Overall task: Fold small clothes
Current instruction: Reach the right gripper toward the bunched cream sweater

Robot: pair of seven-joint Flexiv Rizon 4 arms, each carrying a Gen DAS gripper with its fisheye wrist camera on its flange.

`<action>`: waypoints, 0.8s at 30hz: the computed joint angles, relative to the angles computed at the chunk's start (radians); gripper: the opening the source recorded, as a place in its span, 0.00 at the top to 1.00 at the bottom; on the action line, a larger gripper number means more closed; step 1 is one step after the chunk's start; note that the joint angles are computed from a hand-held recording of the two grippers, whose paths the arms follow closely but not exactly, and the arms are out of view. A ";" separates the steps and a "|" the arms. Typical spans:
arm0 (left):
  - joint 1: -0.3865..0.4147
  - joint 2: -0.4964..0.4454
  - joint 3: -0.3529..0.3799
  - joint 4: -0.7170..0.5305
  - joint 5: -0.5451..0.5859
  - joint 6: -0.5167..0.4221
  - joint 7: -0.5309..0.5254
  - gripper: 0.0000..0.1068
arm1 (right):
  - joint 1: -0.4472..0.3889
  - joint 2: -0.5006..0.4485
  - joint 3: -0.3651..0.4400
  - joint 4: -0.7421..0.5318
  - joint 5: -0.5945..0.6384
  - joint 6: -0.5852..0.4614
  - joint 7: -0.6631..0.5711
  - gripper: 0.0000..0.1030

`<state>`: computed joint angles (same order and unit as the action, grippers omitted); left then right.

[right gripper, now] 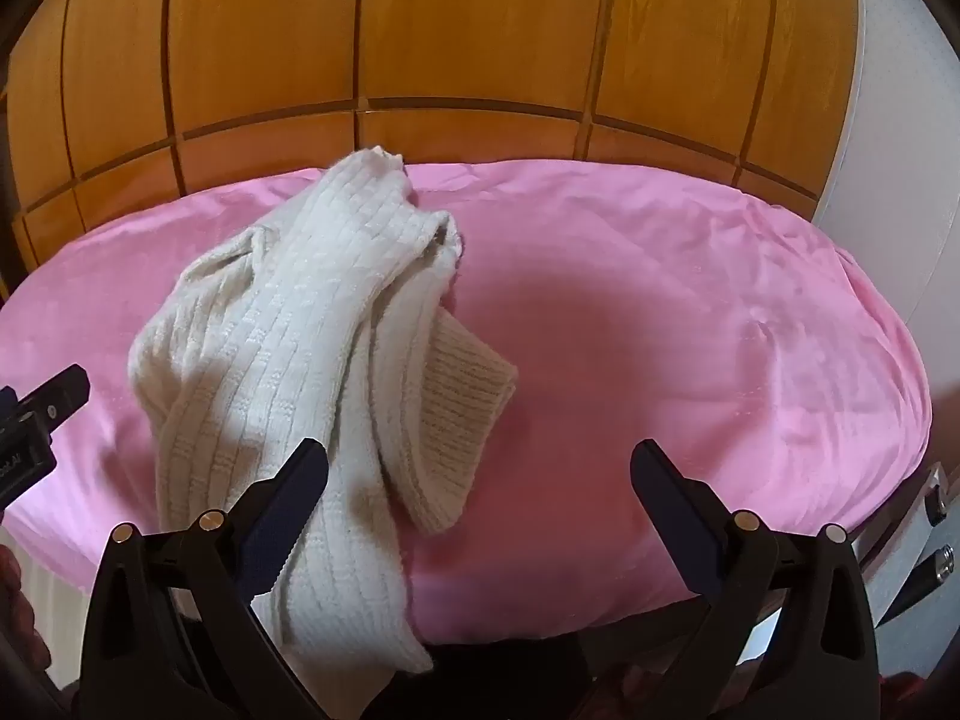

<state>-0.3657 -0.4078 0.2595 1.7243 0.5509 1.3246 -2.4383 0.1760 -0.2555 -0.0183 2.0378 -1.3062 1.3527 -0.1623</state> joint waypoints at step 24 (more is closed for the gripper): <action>-0.003 -0.038 0.004 -0.041 0.040 -0.081 -0.055 0.05 | 0.115 -0.061 -0.113 0.032 0.299 0.278 -0.252 0.03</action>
<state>-0.3688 -0.4460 0.2635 1.6838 0.5911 1.2437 -2.4936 0.2910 -0.3164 -0.1310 2.0695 -1.0076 1.6302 -0.4143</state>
